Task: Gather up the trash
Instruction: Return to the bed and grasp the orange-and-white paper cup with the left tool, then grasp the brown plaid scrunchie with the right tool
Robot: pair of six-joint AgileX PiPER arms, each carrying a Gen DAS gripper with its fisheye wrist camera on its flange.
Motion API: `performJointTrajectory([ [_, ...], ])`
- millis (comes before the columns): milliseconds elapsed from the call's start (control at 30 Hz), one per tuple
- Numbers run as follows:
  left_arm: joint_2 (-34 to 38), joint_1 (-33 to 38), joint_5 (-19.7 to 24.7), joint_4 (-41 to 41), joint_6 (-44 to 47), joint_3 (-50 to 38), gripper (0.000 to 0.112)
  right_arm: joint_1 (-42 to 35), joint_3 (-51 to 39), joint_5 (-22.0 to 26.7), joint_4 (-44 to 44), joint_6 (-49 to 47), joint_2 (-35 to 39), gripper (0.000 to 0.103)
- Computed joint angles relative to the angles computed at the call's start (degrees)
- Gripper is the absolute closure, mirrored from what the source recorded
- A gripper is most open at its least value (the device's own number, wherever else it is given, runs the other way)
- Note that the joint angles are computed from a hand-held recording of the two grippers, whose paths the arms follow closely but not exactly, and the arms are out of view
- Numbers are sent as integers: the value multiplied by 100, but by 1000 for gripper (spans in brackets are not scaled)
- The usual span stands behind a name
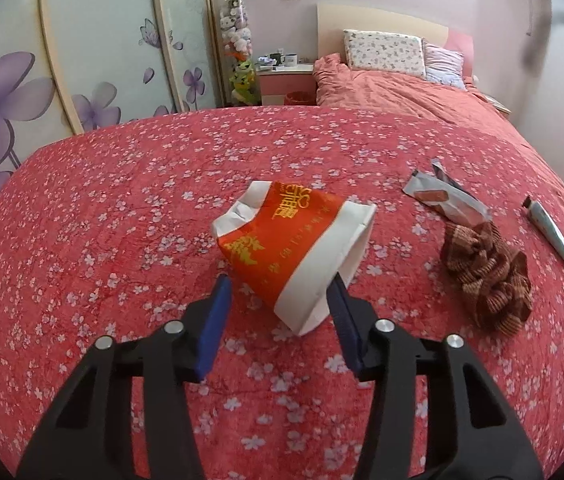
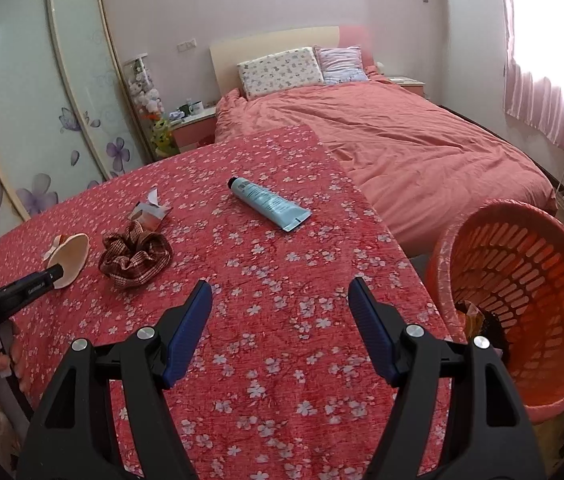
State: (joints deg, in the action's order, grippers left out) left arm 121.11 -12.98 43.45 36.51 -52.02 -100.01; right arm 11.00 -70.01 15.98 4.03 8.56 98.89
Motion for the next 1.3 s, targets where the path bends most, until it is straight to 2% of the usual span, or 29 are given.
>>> performJointTrajectory([
  [167,246,168,114,-372,306,-415,78,-5,-36,42,43,9,57,33],
  [333,278,244,81,-448,329,-432,81,11,-76,60,216,-182,108,33],
  [533,218,362,-51,-420,374,-333,101,76,-135,86,228,-201,168,33],
  [900,71,513,-353,-311,303,-19,99,351,-438,217,39,-87,333,33],
  [967,25,566,-444,-343,347,54,102,436,-553,263,-8,-45,401,33],
  [1167,-430,651,-632,429,-65,699,105,712,-992,434,163,-242,702,33],
  [1300,-568,842,-795,396,-25,1033,105,890,-1351,594,330,-414,954,35],
])
